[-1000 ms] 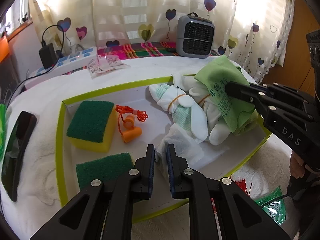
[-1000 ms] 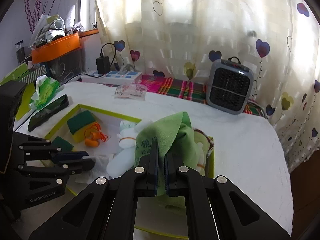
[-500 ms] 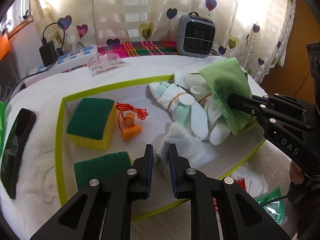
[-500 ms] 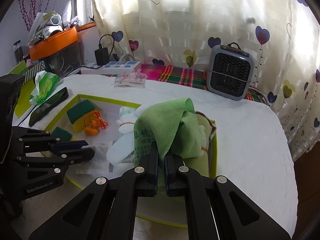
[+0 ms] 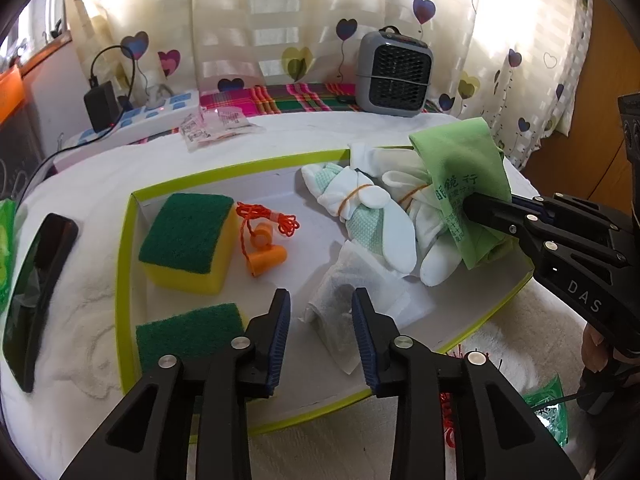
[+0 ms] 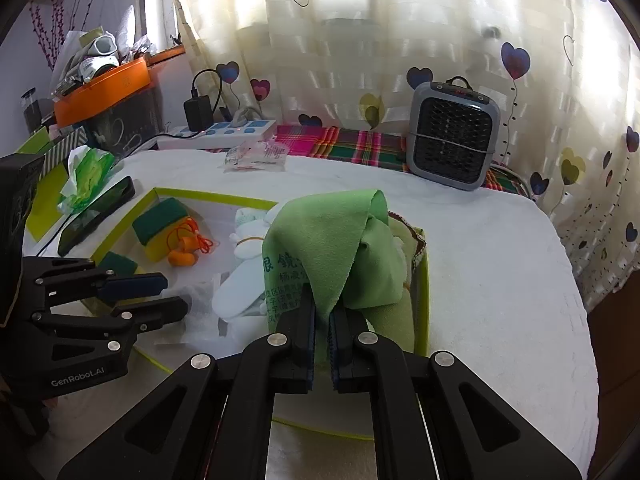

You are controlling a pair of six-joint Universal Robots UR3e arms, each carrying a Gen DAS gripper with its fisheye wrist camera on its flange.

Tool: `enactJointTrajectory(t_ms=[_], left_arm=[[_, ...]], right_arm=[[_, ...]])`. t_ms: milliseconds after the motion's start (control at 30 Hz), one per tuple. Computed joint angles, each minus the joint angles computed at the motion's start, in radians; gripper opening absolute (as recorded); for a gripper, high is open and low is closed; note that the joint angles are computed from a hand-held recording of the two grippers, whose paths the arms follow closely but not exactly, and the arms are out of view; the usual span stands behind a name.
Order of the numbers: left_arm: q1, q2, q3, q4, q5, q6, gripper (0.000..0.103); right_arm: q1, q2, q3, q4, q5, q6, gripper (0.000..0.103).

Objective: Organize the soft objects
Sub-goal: 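Open the left tool over the lid while the right tool releases the green cloth onto the socks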

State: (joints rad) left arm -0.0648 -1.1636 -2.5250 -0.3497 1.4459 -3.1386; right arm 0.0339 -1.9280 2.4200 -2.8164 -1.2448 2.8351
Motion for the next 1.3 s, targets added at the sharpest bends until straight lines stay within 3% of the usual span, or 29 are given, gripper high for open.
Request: enactJointTrajectory(t_ms=[167,300,400,933,1300], left_arm=[[0.001,0.016,-0.004,-0.010,0.001,0.000,0.034],[0.003,0.024,-0.007,-0.012,0.002,0.004,0.037],[0.004,0.044,-0.012,-0.024,0.004,0.003,0.038],[-0.019,0.129,-0.021,-0.084,0.037,-0.011,0.042],[-0.059,0.221,-0.019,-0.166,0.073,-0.035,0.043]], right_arm=[[-0.004,-0.010,0.004,0.006,0.004,0.001,0.013],[-0.016,-0.037,0.019,0.016,0.018,-0.001,0.031],[-0.016,-0.049,0.025,0.019,0.020,-0.003,0.036],[-0.038,-0.142,0.049,0.070,0.034,-0.001,0.041],[-0.121,-0.329,0.090,0.223,0.113,-0.041,0.041]])
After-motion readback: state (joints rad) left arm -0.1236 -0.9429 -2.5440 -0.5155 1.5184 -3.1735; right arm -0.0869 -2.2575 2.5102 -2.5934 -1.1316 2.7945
